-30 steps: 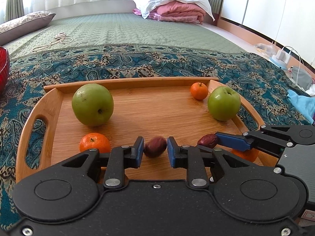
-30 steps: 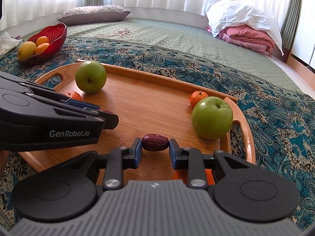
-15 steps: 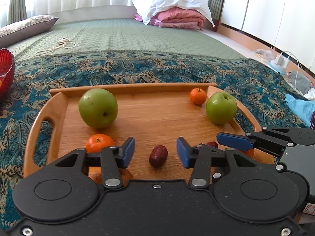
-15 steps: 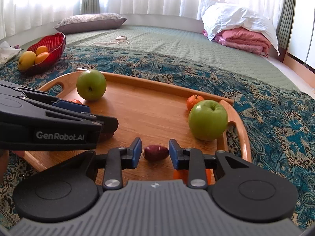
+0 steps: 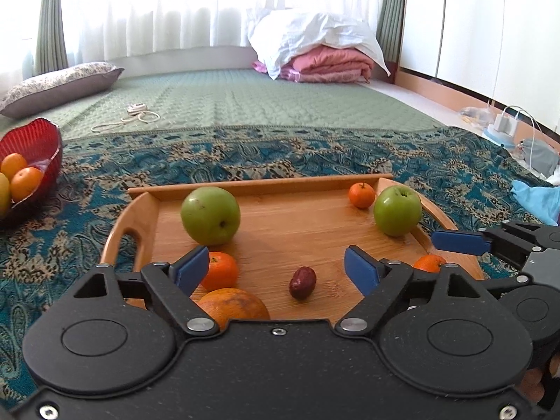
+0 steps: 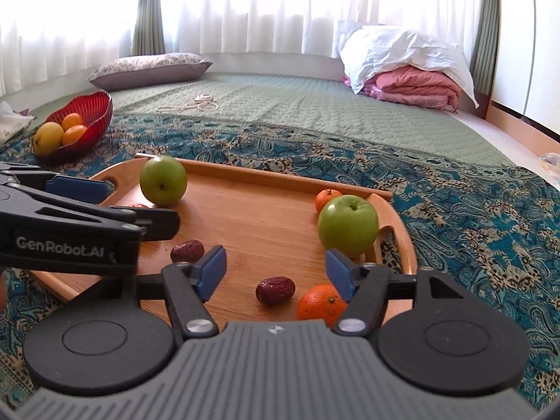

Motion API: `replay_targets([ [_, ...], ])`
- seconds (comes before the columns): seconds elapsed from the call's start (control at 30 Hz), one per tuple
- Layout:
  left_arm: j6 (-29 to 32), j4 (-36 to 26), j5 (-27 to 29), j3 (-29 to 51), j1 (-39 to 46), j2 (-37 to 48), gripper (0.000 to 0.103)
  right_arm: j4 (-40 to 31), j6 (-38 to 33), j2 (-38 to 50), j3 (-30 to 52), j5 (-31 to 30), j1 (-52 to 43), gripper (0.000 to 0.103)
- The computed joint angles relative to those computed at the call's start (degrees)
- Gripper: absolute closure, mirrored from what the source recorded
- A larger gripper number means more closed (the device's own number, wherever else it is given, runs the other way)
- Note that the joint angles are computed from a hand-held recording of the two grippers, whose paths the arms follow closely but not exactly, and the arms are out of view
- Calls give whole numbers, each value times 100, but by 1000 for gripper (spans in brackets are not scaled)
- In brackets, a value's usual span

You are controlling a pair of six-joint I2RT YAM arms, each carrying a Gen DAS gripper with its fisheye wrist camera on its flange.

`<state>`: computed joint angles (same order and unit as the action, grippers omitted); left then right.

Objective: Organize fruits

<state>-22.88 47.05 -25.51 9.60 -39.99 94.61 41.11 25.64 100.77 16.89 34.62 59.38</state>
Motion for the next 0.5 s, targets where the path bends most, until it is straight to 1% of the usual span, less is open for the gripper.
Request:
replay_targets([
  [0.13,-135,-9,-126,-272,-127,-350,17,-39,216,-137,-103,212,150,20],
  [0.3,-364,-116,-475,-553,-451,-707,16,-62,518,-293,-294,422,358,18],
  [0.4,-554,-149,-706,-724,-684,-873,8,-67,693,-324,-388,516,470,18],
  [0.5,-743,-302,-990,-855,-956,-1078,8,-90,871,-320,-449,604,588,18],
])
